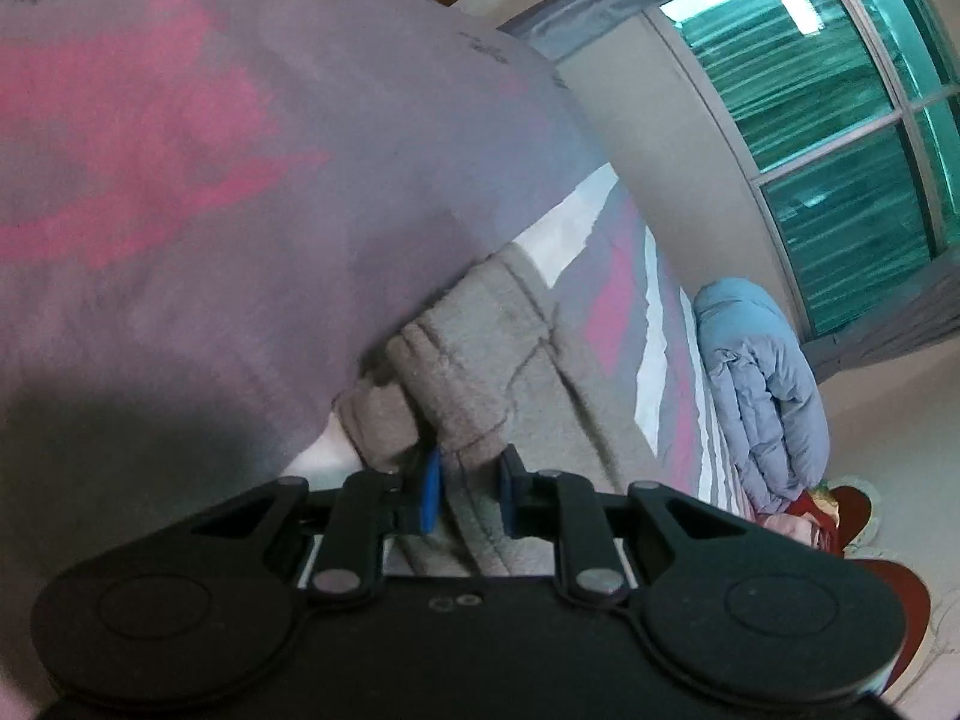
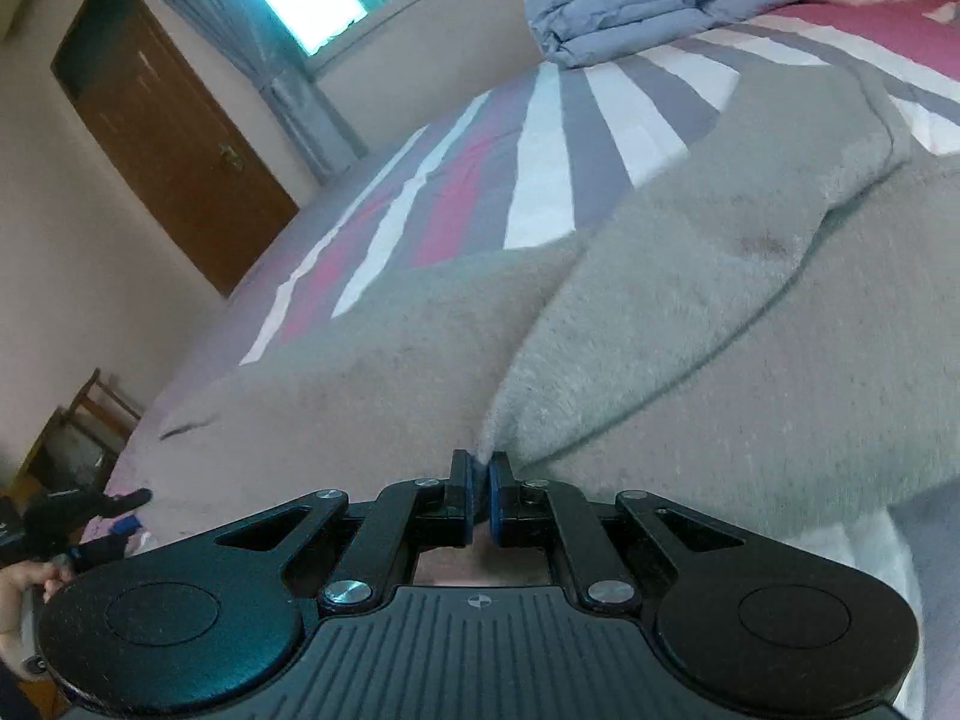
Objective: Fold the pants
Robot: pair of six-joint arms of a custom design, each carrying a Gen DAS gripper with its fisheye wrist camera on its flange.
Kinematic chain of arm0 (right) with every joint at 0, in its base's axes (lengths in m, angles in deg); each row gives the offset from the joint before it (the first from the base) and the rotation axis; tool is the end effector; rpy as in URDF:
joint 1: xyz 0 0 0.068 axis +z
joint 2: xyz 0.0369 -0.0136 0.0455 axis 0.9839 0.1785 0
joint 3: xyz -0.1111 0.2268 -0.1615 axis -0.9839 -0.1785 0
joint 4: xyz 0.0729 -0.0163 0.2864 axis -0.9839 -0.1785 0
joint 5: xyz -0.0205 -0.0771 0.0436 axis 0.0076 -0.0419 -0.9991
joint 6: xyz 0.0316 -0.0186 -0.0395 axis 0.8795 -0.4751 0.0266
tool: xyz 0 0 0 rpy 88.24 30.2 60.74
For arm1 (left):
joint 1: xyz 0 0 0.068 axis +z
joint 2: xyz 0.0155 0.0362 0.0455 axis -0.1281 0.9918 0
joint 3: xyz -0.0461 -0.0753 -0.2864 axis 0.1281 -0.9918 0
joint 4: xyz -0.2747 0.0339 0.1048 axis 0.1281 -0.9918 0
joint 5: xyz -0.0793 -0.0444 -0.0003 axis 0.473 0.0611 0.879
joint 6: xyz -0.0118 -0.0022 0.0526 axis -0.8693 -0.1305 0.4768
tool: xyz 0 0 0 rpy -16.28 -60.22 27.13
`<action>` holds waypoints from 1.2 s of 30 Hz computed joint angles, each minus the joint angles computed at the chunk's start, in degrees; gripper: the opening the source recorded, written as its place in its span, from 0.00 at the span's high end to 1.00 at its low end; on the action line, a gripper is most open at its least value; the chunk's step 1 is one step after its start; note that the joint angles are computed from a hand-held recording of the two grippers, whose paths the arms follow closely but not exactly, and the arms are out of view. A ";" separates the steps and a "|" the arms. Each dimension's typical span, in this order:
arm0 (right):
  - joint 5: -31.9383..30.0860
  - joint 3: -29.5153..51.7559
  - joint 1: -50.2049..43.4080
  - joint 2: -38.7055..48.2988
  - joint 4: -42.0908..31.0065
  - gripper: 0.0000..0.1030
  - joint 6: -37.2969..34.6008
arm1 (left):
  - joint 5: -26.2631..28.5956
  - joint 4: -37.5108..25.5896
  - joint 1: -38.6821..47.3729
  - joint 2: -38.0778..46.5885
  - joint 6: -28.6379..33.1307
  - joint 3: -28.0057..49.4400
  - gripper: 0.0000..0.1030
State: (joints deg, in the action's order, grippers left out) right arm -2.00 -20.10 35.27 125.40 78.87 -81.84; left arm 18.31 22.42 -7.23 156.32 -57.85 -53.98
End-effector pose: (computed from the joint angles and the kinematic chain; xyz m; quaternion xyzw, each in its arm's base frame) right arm 0.1690 -0.1259 0.0669 0.0854 0.8727 0.2630 0.4023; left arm 0.2209 -0.0113 0.1085 -0.2908 0.8338 -0.3180 0.3452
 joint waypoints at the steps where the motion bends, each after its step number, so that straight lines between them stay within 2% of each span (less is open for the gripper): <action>1: -0.20 -0.36 -0.14 -0.47 0.17 0.95 0.78 | -0.08 -2.11 0.00 -1.91 1.12 0.42 0.91; 4: -2.65 -0.68 -1.13 -4.83 -2.41 0.95 1.25 | 0.94 -6.14 0.50 -7.93 3.16 0.57 0.91; 6: -5.48 -0.54 -3.43 -9.11 -7.80 0.95 -1.30 | 0.26 -9.08 0.06 -11.66 5.17 0.30 0.91; 8: -6.72 -0.27 -4.47 -10.62 -10.54 0.95 -2.79 | -0.49 -10.64 -0.39 -10.91 6.71 0.83 0.91; 10: -4.89 -0.88 -3.99 -9.16 -9.26 0.95 -3.73 | -2.13 -11.07 -1.55 -7.14 7.63 1.58 0.91; 13: 0.71 -0.45 -1.00 -1.24 -3.33 0.96 -2.07 | -0.88 -7.33 -0.58 -4.80 6.19 0.13 0.91; 15: -0.43 -0.19 -1.92 0.45 -2.52 0.96 -1.42 | -1.05 -7.60 -0.58 -7.00 6.23 -0.52 0.91; 19: -2.92 -0.43 -3.44 -3.67 -5.51 0.96 -3.26 | -3.75 -9.41 -2.38 -6.53 7.81 0.73 0.90; 22: 0.45 0.03 -1.33 0.21 -2.08 0.95 -1.25 | -6.41 -9.88 -4.14 -6.26 7.58 1.26 0.84; 23: 1.47 0.65 -0.56 1.73 -1.61 0.95 -0.28 | -7.54 -11.36 -4.90 -7.24 7.68 1.61 0.77; 24: 1.01 1.28 -0.92 2.96 -2.23 0.95 0.08 | -10.43 -15.47 -6.23 -8.82 7.79 2.71 0.49; 25: 0.03 2.24 -2.01 3.13 -4.62 0.92 -0.16 | -13.51 -19.05 -7.34 -11.65 7.77 2.79 0.36; 26: -1.14 2.95 -3.50 2.49 -7.49 0.79 -1.01 | -15.82 -20.25 -8.34 -15.16 7.83 1.74 0.37; 27: -1.97 2.69 -5.24 0.72 -8.87 0.73 -1.75 | -18.72 -23.16 -10.29 -19.49 8.06 1.35 0.39; 30: -5.01 2.95 -11.47 -4.05 -12.72 0.69 -5.70 | -26.21 -29.65 -18.87 -24.80 8.17 2.69 0.38; 32: -5.09 4.64 -12.48 -5.43 -14.35 0.69 -5.12 | -31.88 -32.06 -26.94 -20.21 5.79 6.04 0.38; 34: -2.21 4.75 -9.84 -7.13 -10.27 0.69 -0.54 | -36.75 -30.81 -33.46 -14.77 1.34 7.92 0.38; 36: 0.21 4.34 -6.09 -8.03 -5.47 0.69 5.48 | -39.45 -31.47 -36.54 -8.53 -3.41 10.48 0.40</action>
State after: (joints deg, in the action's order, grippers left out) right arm -1.79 -15.77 29.19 117.37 73.40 -76.36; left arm -21.14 -9.04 -43.77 147.78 -61.26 -43.49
